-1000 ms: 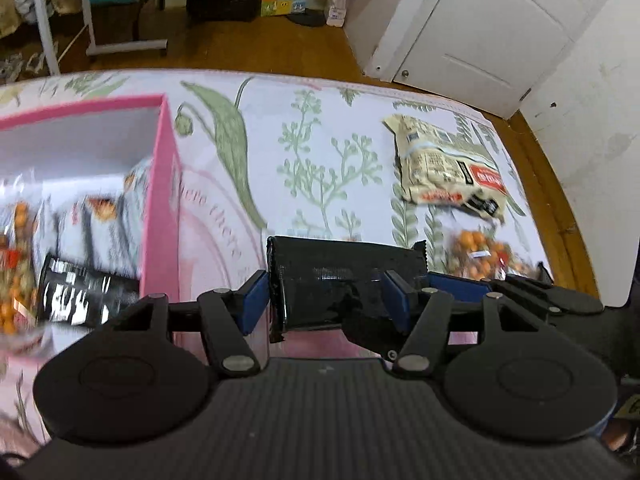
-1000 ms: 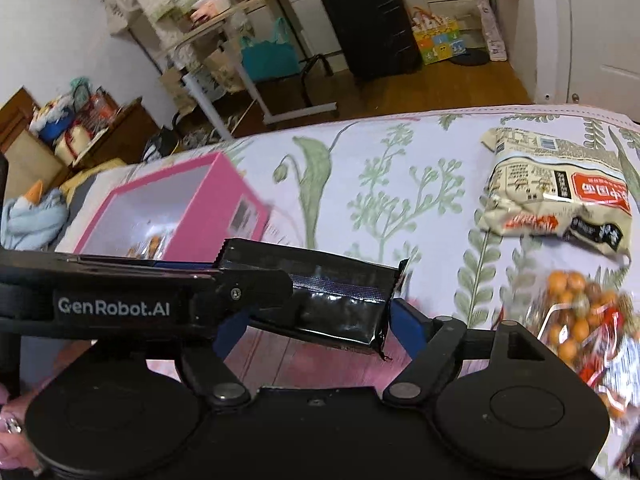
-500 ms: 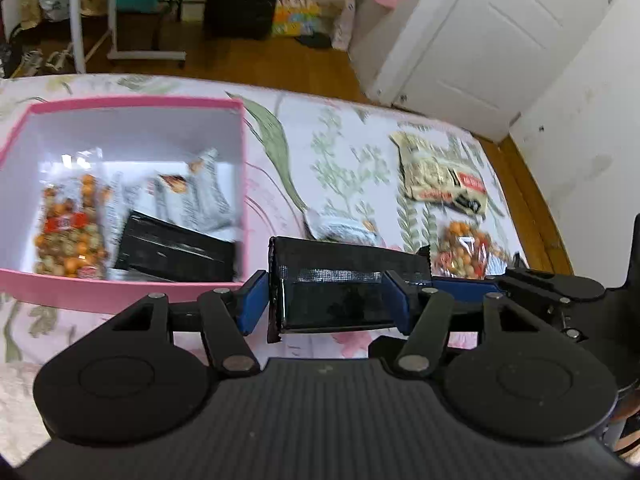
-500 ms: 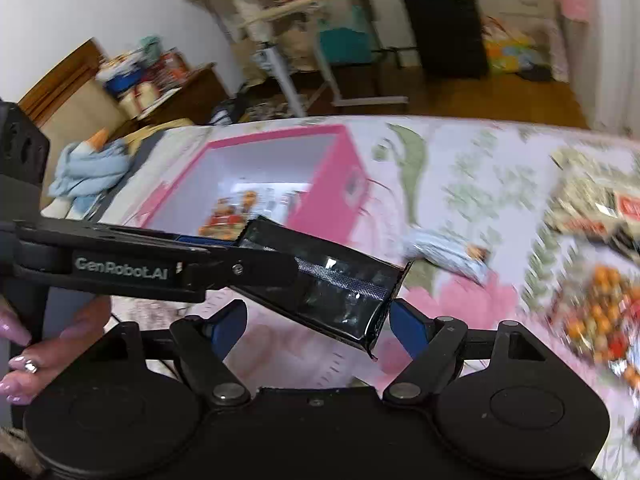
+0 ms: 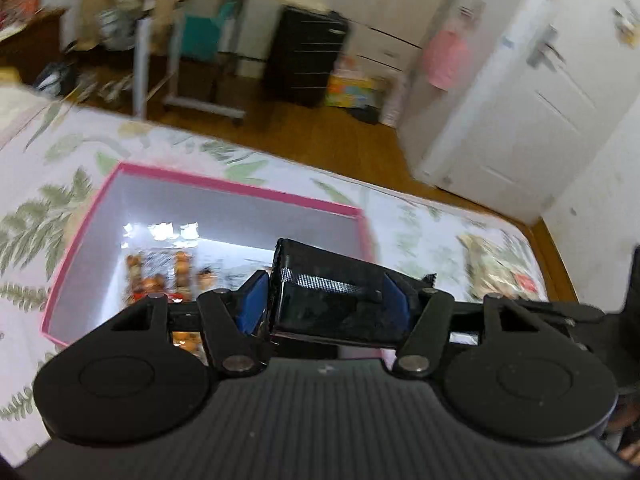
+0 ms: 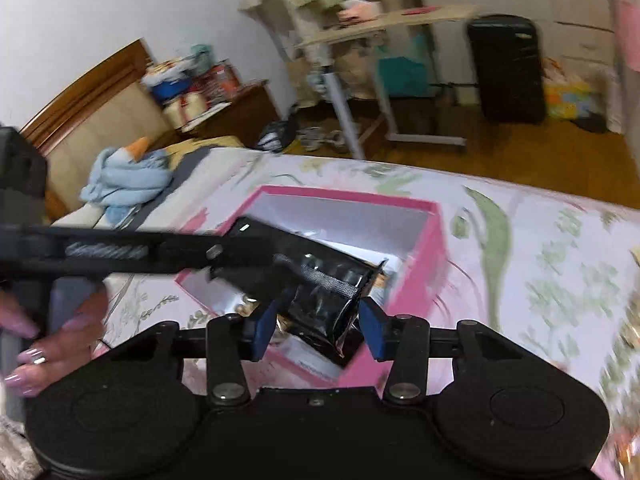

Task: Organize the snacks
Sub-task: 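Carry the black pack into the pink box and release it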

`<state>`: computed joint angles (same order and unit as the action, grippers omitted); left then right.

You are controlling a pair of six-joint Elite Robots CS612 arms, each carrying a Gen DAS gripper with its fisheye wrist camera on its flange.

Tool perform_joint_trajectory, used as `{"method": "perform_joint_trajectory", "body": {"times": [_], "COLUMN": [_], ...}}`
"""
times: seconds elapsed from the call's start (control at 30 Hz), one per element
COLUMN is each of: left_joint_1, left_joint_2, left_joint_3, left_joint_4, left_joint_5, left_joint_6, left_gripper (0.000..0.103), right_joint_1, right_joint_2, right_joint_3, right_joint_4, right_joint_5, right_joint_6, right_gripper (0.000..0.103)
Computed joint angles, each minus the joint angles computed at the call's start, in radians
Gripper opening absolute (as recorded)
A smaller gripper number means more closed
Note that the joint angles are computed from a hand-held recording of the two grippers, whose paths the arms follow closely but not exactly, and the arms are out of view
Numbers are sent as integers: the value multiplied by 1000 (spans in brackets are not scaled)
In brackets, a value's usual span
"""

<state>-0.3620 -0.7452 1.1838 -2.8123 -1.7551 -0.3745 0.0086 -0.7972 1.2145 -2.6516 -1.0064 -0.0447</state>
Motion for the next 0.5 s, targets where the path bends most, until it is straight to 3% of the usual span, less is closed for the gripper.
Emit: {"method": "perform_joint_trajectory", "body": {"times": [0.1,0.2,0.3,0.4,0.5], "left_joint_1": [14,20,27,18,2], "left_joint_2": [37,66,101,118,111], "left_joint_3": [-32,-68,-113,-120,-102], "left_joint_4": [6,44,84,70,60], "left_joint_5": [-14,3,-34,6,69], "left_joint_6": [-66,-77,-111,-171,-140], "left_gripper": [60,60,60,62,64], "right_joint_1": [20,32,42,52,52], "right_joint_2": [41,77,100,105,92], "right_joint_3": [-59,-109,-148,-150,-117], "right_joint_4": [35,64,93,80,26], "right_joint_5": [-55,-74,-123,-186,-218], "right_joint_6": [-17,-45,-22,-39,-55], "right_gripper": [51,51,54,55,58]}}
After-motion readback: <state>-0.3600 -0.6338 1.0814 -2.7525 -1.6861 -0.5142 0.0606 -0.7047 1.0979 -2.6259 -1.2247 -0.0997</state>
